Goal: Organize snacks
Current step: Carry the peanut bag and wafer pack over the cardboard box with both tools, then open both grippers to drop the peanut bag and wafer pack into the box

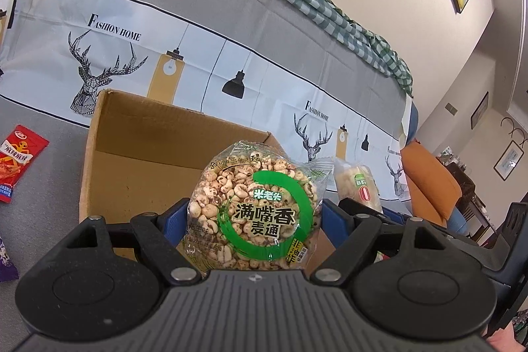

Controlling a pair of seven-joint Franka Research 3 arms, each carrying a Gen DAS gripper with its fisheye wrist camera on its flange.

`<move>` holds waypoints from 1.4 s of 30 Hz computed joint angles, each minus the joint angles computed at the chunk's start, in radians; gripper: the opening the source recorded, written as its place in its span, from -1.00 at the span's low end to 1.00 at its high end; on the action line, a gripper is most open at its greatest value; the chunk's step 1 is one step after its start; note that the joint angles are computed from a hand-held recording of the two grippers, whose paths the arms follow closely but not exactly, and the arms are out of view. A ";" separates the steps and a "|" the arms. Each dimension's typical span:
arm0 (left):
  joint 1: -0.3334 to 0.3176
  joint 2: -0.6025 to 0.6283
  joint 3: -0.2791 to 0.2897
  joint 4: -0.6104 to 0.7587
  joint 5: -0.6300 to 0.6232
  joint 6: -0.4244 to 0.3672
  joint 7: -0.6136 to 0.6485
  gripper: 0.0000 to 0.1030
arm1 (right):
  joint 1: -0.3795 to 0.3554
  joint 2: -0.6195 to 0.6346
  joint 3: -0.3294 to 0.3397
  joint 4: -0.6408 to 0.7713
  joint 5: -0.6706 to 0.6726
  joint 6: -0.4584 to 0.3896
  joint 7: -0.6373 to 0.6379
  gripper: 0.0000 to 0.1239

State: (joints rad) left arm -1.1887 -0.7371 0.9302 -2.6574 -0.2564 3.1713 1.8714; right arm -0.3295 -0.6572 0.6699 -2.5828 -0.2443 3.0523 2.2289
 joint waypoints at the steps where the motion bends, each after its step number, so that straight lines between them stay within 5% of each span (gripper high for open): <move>1: 0.000 0.001 0.000 0.000 0.001 0.000 0.000 0.66 | 0.000 0.000 0.000 0.000 0.000 -0.001 0.001 -0.39; 25: -0.015 -0.021 0.016 0.000 0.016 -0.004 0.007 0.66 | -0.009 0.002 0.015 0.011 -0.025 -0.014 0.035 -0.39; 27: -0.037 -0.052 0.033 0.003 0.016 -0.030 0.030 0.77 | -0.008 0.007 0.013 0.013 -0.028 -0.016 0.033 -0.37; 30: -0.035 -0.051 0.020 -0.010 0.014 0.003 0.054 0.91 | -0.041 -0.007 0.043 0.026 -0.043 -0.047 0.057 0.00; 32: -0.015 -0.021 0.003 -0.010 0.012 0.017 0.036 0.91 | -0.060 -0.017 0.054 0.029 -0.053 -0.060 0.083 0.07; 35: 0.064 0.064 -0.063 -0.015 0.007 0.067 -0.038 0.91 | -0.085 -0.020 0.076 0.053 -0.079 -0.144 0.118 0.21; 38: 0.247 0.196 -0.226 -0.016 0.023 0.109 -0.130 0.91 | -0.098 0.004 0.090 0.091 -0.108 -0.282 0.155 0.22; 42: 0.528 0.309 -0.473 0.007 0.077 0.029 -0.241 0.91 | -0.090 0.040 0.075 0.121 -0.132 -0.396 0.209 0.22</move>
State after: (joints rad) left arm -0.6607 -0.4282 0.4574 -2.6503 -0.1792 3.2003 1.6302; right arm -0.4196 -0.6169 0.7447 -2.4621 -0.3764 2.6561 2.4376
